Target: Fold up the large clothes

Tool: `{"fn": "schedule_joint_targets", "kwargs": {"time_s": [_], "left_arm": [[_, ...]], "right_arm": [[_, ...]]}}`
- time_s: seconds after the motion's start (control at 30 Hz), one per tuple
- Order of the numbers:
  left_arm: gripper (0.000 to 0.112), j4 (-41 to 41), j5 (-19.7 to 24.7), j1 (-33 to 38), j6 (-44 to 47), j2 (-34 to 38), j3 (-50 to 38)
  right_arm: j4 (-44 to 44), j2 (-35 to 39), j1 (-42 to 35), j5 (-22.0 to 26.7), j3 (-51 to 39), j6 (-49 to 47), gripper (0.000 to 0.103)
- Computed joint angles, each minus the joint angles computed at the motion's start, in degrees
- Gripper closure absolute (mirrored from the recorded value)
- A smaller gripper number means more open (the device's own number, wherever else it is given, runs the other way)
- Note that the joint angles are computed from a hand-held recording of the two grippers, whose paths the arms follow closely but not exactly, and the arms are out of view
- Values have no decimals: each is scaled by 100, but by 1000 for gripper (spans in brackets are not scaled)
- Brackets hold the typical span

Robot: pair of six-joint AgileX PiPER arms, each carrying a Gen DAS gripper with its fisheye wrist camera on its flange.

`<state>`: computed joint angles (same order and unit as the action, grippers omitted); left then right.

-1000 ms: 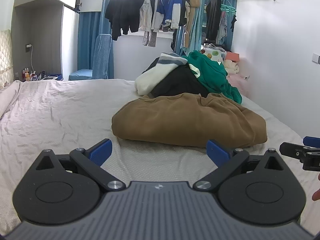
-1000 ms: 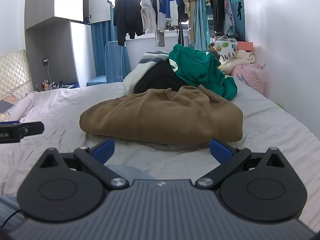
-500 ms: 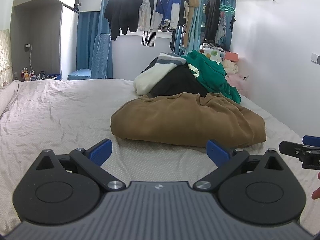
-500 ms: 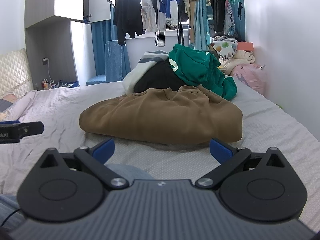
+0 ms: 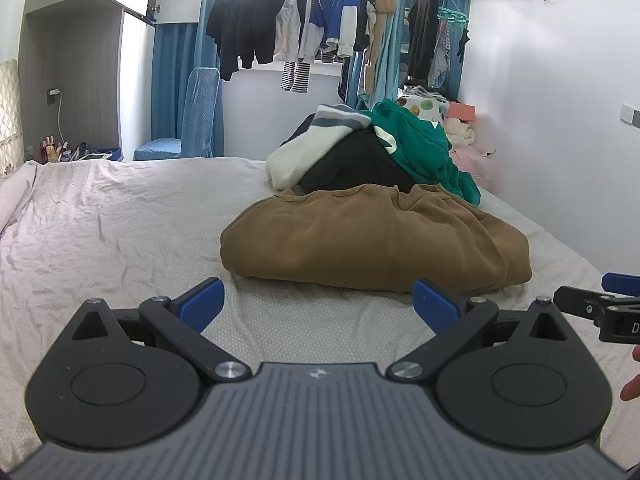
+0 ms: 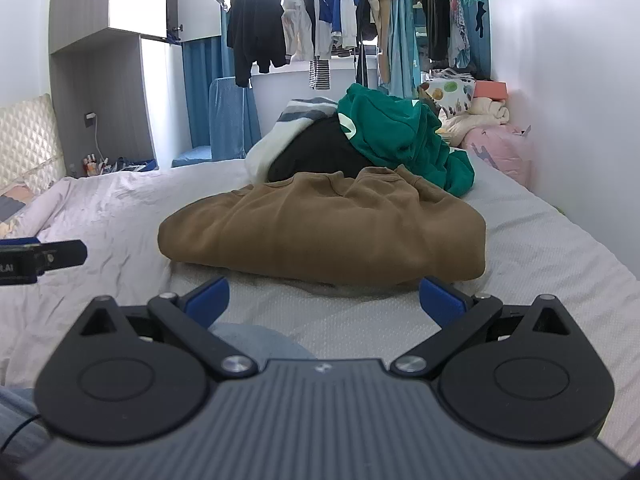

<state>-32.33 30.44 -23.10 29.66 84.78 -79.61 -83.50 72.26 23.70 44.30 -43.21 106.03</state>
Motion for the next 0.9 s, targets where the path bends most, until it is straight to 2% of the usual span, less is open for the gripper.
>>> {"fn": "schedule_joint_targets", "kwargs": {"time_s": [0.9], "left_arm": [[10, -178, -10, 3, 205, -63, 120]], "right_arm": [[14, 14, -66, -79, -24, -40, 0]]}}
